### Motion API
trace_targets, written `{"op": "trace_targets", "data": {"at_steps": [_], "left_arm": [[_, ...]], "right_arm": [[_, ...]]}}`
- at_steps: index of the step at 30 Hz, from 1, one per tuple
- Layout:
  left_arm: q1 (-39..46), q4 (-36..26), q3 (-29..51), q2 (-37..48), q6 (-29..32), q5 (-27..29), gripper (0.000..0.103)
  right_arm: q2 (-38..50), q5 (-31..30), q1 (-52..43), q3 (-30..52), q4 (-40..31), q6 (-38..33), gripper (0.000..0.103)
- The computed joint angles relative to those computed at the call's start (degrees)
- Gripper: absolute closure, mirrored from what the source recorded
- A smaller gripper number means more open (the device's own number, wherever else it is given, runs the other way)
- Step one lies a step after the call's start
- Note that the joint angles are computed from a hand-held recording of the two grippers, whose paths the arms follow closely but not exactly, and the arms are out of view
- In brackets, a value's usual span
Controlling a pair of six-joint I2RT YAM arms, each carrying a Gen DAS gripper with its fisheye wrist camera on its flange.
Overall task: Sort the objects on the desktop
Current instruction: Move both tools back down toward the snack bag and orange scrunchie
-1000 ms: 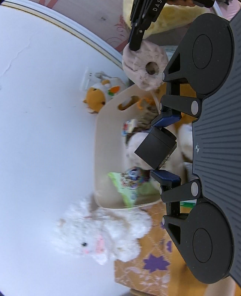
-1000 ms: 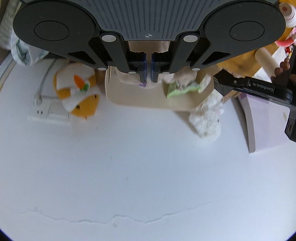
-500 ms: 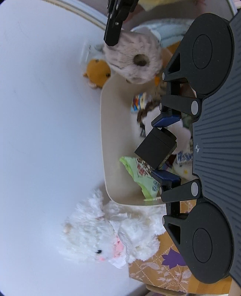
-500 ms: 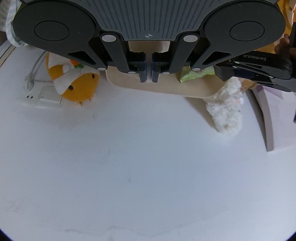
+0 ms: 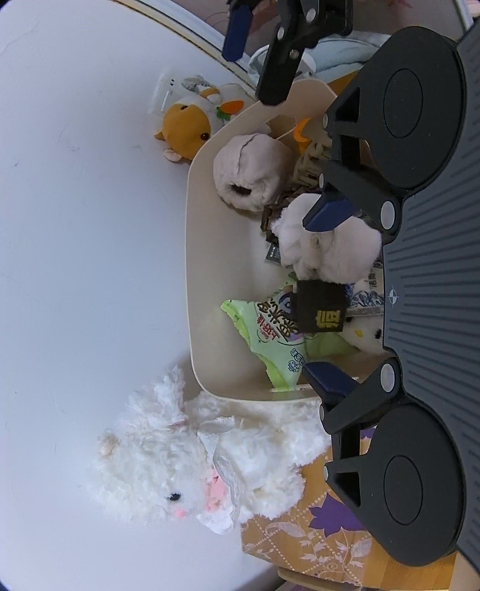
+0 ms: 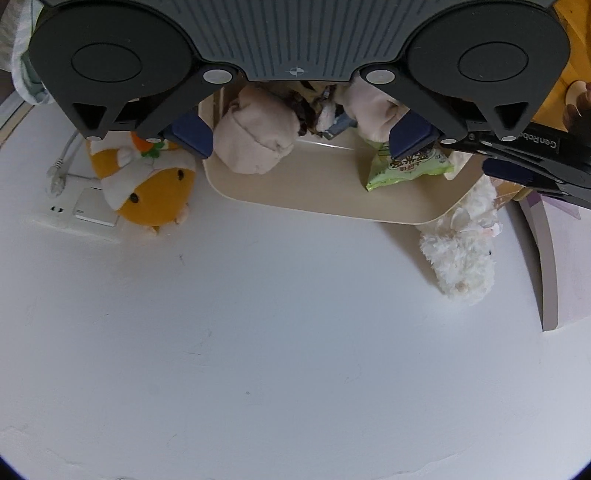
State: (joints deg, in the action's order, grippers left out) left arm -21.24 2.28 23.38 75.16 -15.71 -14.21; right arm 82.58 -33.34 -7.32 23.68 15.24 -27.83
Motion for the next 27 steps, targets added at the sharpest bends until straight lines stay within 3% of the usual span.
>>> {"op": "trace_targets", "data": {"at_steps": [8, 13, 19, 27], "left_arm": [[-1.4, -3.7, -4.5, -9.3, 1.7, -2.8, 0.021], [-2.2, -9.2, -8.0, -17.9, 4.4, -3.9, 0.021], [-0.8, -14.1, -11.9, -22.4, 3.7, -1.9, 0.021], [0.3, -12.4, -16.6, -20.2, 0.8, -1.1, 0.021]], "right_arm": [[-3.1, -4.0, -6.6, -2.2, -6.2, -7.0, 0.000], [-2.4, -4.2, -10.9, -5.0, -7.5, -14.4, 0.000], [4.2, -0.6, -13.0, -8.7, -1.5, -21.1, 0.000], [16.2, 5.3, -13.3, -9.8, 8.9, -22.5, 0.000]]}}
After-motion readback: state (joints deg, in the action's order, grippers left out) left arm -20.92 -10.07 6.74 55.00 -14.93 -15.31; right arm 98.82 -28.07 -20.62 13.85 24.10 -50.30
